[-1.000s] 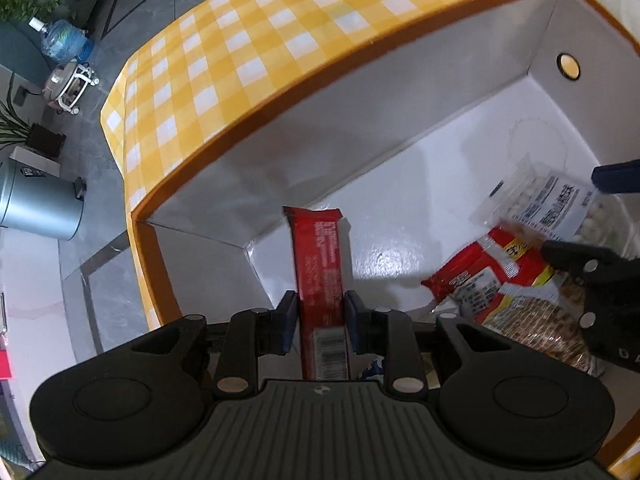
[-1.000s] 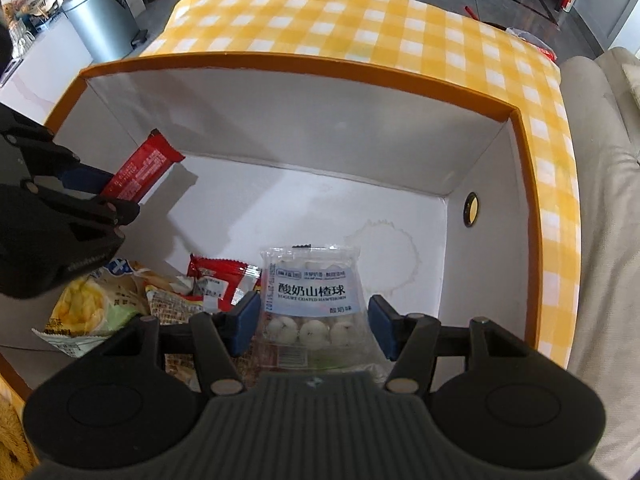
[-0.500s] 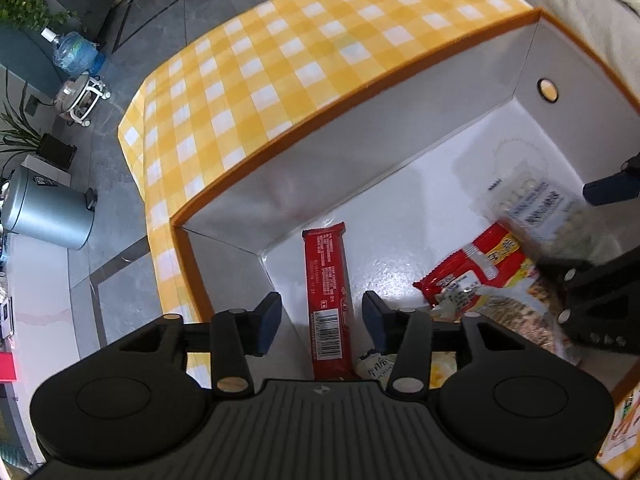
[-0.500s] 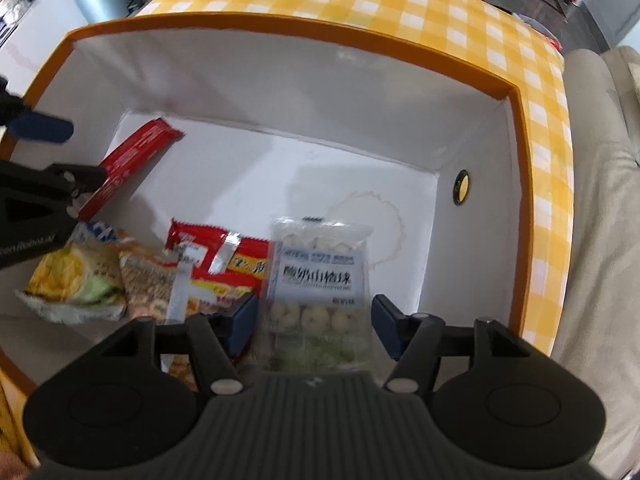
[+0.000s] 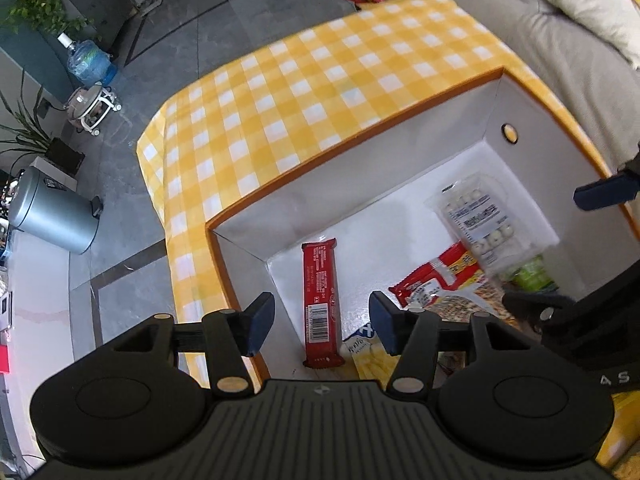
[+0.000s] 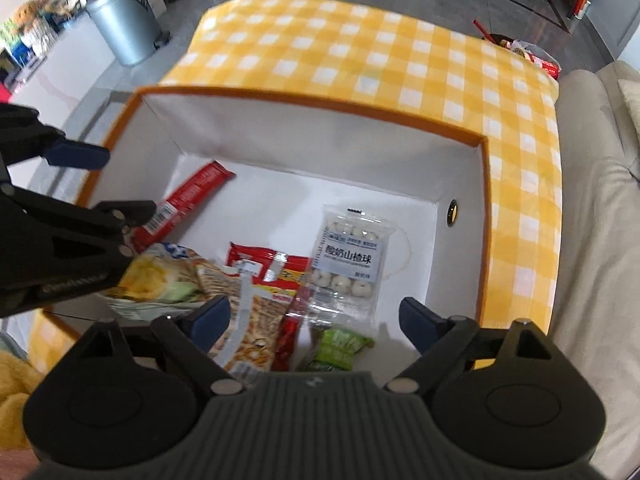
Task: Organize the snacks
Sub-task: 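Carry the red bar and white packet into the orange box and open both tools, then withdraw both tools from the box toward the remaining snacks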
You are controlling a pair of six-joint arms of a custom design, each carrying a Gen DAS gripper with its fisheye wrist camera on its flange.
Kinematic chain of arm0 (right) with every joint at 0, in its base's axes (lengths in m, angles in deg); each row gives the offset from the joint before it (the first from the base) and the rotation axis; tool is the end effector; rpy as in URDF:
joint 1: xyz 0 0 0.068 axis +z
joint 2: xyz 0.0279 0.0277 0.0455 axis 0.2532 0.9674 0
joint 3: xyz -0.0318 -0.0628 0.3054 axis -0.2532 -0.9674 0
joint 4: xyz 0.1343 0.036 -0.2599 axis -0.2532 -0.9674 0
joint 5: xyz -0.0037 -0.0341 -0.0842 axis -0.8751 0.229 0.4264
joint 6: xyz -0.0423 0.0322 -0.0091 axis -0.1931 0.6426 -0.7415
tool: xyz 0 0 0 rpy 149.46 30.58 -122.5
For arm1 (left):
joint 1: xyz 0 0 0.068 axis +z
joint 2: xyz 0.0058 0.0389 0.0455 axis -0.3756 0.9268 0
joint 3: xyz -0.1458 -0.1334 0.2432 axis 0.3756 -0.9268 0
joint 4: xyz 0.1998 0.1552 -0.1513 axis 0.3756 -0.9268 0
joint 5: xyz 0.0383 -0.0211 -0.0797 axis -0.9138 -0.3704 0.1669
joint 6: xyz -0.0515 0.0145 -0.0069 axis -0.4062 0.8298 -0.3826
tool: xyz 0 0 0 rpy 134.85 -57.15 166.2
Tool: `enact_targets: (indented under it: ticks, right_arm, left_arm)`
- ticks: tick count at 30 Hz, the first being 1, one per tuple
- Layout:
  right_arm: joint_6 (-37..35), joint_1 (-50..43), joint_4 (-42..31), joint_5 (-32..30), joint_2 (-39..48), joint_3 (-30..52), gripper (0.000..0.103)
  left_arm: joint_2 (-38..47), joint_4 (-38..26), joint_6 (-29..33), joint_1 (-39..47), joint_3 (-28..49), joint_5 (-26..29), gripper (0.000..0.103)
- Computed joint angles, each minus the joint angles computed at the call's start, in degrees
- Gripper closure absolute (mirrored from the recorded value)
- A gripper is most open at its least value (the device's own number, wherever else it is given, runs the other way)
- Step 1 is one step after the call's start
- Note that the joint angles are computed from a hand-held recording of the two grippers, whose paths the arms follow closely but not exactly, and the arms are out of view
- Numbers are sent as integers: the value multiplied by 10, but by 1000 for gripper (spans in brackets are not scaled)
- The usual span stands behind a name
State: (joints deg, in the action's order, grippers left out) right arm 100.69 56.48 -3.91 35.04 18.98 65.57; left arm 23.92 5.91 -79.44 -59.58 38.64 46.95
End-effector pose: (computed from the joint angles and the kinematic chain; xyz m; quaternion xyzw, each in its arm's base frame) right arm 0.3055 0.2732 0.2117 -0.2548 0.9550 0.0678 0.1356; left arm 0.2006 -0.1388 0.2210 0.0948 0.9755 0.1011 0.1710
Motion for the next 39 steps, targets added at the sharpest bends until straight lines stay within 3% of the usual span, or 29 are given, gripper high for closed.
enact_targets:
  ticks: [11,21,30,39]
  right_arm:
    - [69,38,13,-3,-141,-87,11]
    - [154,106,47,44,-272,-203,11]
    - [239,201,26,116,-360,-283,10]
    - [322,290,0,169,-441,-374,10]
  left_arm:
    - [-103,-71,-98,-103,17,-41,39]
    - [-134,-151,-274,-281,29,-112,39]
    - [-131,-221,-452,-451,27,-137,39]
    - [-111,-184,-587,-578,-14,-132,39]
